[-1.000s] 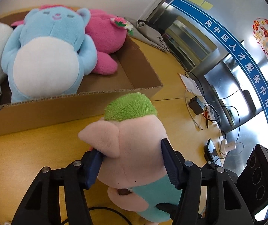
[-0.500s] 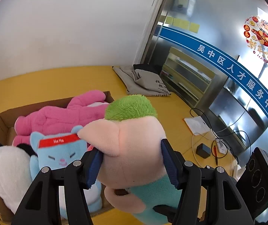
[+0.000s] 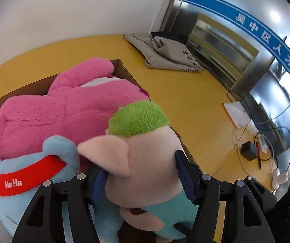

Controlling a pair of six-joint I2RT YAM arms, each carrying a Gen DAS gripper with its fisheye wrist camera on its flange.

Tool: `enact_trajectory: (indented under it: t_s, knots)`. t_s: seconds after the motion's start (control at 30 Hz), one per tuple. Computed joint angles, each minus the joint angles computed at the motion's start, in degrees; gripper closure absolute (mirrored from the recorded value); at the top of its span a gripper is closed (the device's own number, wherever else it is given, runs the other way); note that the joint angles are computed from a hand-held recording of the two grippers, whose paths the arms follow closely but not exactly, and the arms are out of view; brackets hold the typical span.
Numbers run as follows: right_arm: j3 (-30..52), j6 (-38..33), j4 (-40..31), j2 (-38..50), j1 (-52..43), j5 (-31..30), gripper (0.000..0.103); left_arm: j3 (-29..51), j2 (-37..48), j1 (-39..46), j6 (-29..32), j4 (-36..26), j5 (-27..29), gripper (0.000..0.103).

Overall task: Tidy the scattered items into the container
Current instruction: 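Lift the pink pig and lower it into the box beside the blue cat, then open both grippers and pull them back from the box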

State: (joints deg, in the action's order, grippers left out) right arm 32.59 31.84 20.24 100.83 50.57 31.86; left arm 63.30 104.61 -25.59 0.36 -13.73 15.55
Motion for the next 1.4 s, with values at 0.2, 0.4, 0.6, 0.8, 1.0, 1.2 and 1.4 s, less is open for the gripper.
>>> enact_trajectory:
  t_s: [0.2, 0.4, 0.6, 0.8, 1.0, 1.2, 1.4]
  knots:
    - [-6.69, -0.69, 1.83, -12.19, 3.17, 4.11, 0.042, 1.92, 2.29, -0.29, -0.57, -0.18, 0.31, 0.029]
    - [0.72, -1.78, -1.79, -0.93, -5.69, -8.56, 0.081, 1.26, 2.71, -1.12, 0.23, 0.41, -1.49, 0.028]
    - [0.51, 0.35, -0.31, 1.19, -5.50, -8.44, 0.082, 1.01, 3.41, -2.18, 0.02, 1.39, -3.68, 0.022]
    - [0.47, 0.74, -0.13, 1.87, -5.85, -8.07, 0.082, -6.26, -5.13, -2.26, -1.47, 3.39, -5.18, 0.022]
    - [1.75, 11.15, -14.76, -6.06, -0.20, 0.46, 0.022, -24.47, -35.36, 5.93, 1.43, 0.72, -4.09, 0.018]
    - [-0.90, 20.07, -19.63, -15.15, 11.13, 11.14, 0.019, -33.02, -68.07, 29.39, 12.06, -20.43, 7.52, 0.000]
    - [11.04, 26.67, -37.46, -9.41, 22.34, 18.41, 0.019, -34.30, -79.81, 59.61, 31.67, -41.98, 26.12, 0.000]
